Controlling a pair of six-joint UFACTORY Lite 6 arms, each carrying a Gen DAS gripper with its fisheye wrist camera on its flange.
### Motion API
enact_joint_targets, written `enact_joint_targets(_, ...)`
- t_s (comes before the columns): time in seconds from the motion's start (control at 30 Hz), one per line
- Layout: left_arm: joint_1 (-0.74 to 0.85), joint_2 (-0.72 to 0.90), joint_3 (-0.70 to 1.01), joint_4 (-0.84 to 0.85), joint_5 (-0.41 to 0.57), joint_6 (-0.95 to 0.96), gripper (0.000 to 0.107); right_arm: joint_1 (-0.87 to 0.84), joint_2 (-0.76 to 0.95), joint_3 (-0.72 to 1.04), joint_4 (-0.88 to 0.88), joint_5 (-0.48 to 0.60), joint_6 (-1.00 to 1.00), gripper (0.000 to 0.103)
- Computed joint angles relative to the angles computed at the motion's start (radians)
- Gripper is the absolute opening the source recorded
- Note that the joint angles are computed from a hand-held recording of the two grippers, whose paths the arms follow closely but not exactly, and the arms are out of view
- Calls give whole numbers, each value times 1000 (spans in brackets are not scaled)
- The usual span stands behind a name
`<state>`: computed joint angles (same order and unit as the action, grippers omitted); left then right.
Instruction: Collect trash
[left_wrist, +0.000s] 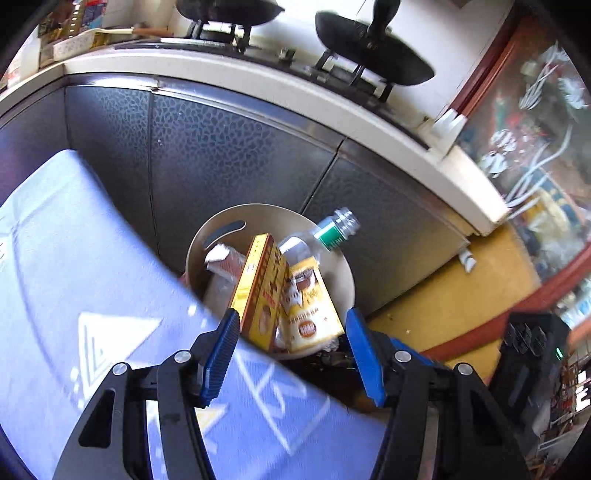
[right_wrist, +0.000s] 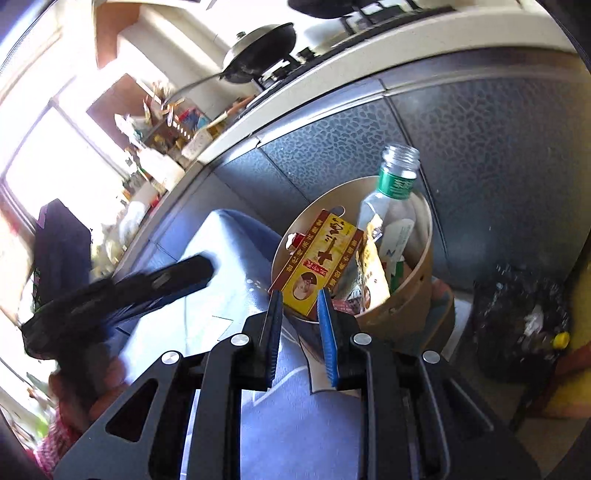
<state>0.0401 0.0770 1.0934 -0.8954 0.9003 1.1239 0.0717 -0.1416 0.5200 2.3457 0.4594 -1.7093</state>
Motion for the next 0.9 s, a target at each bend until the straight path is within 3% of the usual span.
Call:
enact_joint_targets(0.07, 89, -68, -61, -4, 60, 48, 60, -19, 140, 137, -154, 39, 113, 21)
enact_joint_targets(0.2, 288, -139, -130, 32, 173, 120, 60, -52, 555, 556, -572, 105, 518, 21)
enact_joint_targets(0.27, 367, -153, -147, 57, 203, 147, 60, -49, 745, 765, -755, 86, 728, 21)
enact_joint_targets(0.33, 434, -167, -162, 75, 221, 173, 60, -35, 829, 869, -911, 7, 904, 21)
enact_joint_targets(0.4, 479, -184, -173, 88, 224, 194, 60, -49, 820, 856, -899, 14, 921, 21)
enact_joint_targets(0.57, 533, -289, -241, 89, 189, 246, 60, -83, 516, 529, -628, 57, 634, 21)
enact_joint_targets(0.7, 564, -435, -335, 86, 166, 287, 60, -80, 131, 198, -506, 55, 528, 21)
enact_joint_targets(0.8, 639, -523, -377, 75, 211, 341, 66, 18, -165, 6, -482, -61, 570, 21)
enact_joint_targets(0.9, 749, -593, -397, 58, 293, 401, 69, 205, -434, -114, -592, -264, 793, 21)
